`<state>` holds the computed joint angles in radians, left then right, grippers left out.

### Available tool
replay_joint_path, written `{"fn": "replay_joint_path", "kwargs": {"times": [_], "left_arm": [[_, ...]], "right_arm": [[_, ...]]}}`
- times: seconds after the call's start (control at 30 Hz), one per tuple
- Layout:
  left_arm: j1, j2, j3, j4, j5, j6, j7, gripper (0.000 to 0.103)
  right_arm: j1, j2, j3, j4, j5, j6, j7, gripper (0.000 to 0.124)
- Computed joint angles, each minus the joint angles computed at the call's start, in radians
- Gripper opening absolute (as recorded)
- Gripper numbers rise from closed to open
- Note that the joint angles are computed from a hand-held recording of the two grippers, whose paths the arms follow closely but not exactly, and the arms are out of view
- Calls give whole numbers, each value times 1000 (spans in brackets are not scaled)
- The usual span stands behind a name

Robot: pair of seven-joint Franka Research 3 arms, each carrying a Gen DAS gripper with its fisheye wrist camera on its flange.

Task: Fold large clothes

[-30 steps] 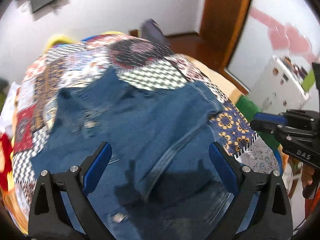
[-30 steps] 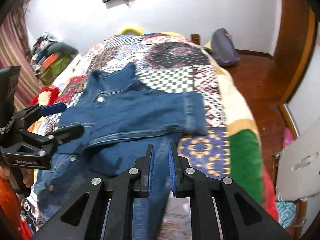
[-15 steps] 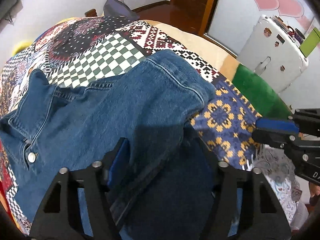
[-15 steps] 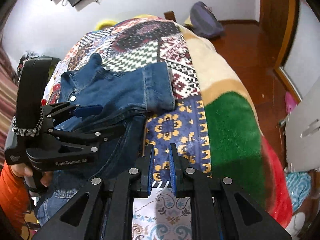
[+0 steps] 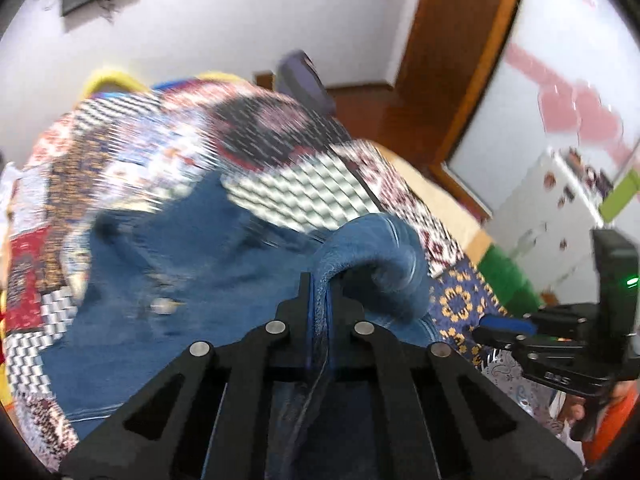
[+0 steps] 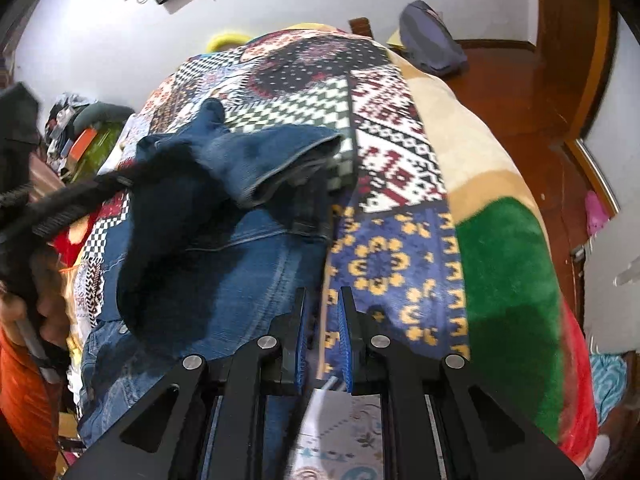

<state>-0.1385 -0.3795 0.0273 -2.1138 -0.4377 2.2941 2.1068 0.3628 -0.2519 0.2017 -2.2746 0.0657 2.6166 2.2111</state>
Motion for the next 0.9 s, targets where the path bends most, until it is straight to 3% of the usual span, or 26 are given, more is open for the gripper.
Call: {"fn": "replay_joint_path", "kwargs": {"times": [0.27,0.4,0.43,0.5,0.57,0.67,0.73,0.9], "left_arm": [[85,-110,104,-63,5,43,5,4],[142,-163,155,-139,37,52,7,4],[150,-174,175,-160,33,48,10,4],[172,-178,220,-189,19,11,8,5],[188,-162,269,-204,-19,-64,19,5],[235,-146,280,-246,-49,-118,32,5],[267,-144,272,-276,-60,-134,31,8],[333,-168,232,-345,-16,-105,21,15]], "right_arm": [[6,71,28,104,-98,-6,53,10],[30,140,23,177,-139,-48,59,10],[38,164,19,200,-154,-68,39,10],[55,229,16,281,-237,-201,30,10],[77,260,0,306,-289,-256,29,11],[88,249,-25,277,-236,-221,2,11],[92,246,-31,281,-204,-242,-6,11],[106,250,-29,285,-207,-282,-36,11]]}}
